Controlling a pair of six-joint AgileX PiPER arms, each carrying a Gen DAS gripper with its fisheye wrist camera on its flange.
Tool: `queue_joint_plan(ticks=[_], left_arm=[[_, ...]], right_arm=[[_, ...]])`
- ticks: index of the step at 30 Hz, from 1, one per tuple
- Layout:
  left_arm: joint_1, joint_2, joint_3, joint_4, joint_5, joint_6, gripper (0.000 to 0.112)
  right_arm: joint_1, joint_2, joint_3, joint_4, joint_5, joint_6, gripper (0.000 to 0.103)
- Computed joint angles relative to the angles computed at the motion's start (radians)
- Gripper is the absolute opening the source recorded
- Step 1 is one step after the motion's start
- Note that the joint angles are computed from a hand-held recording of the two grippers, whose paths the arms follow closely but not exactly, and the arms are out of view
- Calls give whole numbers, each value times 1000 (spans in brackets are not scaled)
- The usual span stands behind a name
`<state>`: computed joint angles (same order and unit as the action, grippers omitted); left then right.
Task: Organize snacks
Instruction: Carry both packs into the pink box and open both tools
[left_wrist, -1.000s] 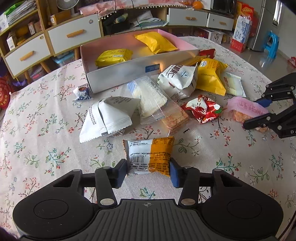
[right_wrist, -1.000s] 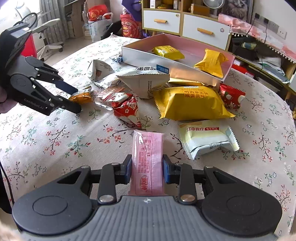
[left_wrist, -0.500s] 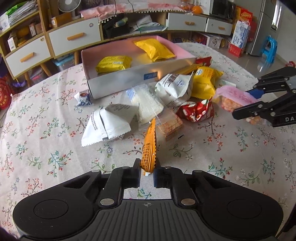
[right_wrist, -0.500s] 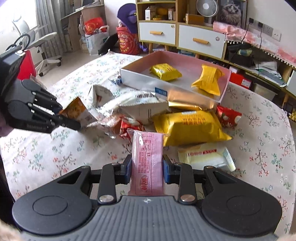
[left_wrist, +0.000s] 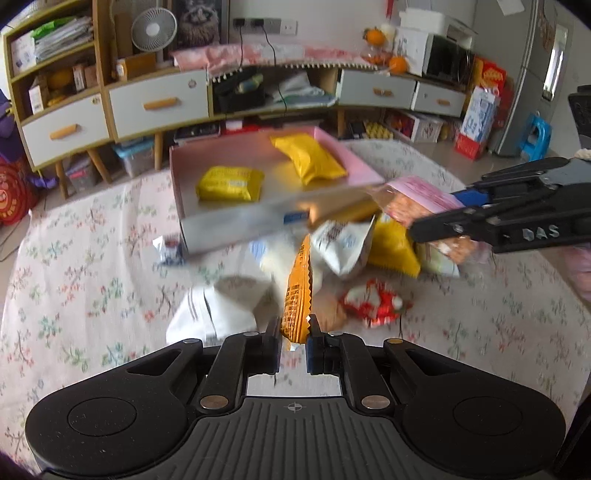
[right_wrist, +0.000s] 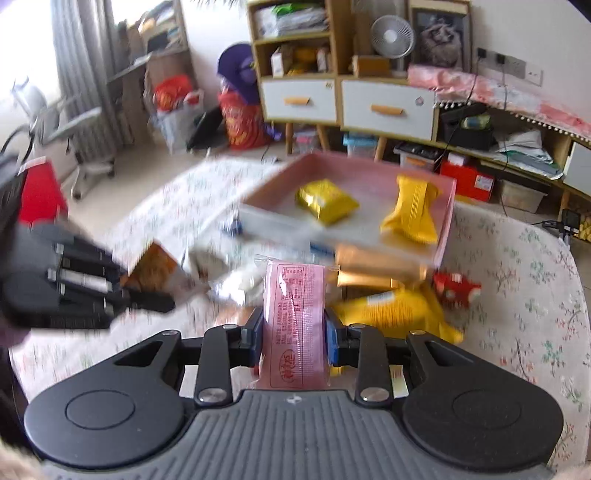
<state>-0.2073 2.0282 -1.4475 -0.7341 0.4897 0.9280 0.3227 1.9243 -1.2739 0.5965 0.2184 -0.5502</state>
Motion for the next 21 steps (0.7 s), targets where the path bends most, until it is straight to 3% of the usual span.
queue_joint_plan(ticks=[8,14,17,21], left_arm=[[-11,50,-122,-3,-4,-103,10],[-1,141,-266,102,9,-282,10],[2,209,-393,191,43,-416,10],[-5,335,-632,312,145,-575,10]], right_arm=[[-12,121,-201,-134,14,278,29],[-25,188,-287,-156,8,428,29],[-33,204,-313,-102,11,435,29],[-43,248,-383,-198,32,596,29]])
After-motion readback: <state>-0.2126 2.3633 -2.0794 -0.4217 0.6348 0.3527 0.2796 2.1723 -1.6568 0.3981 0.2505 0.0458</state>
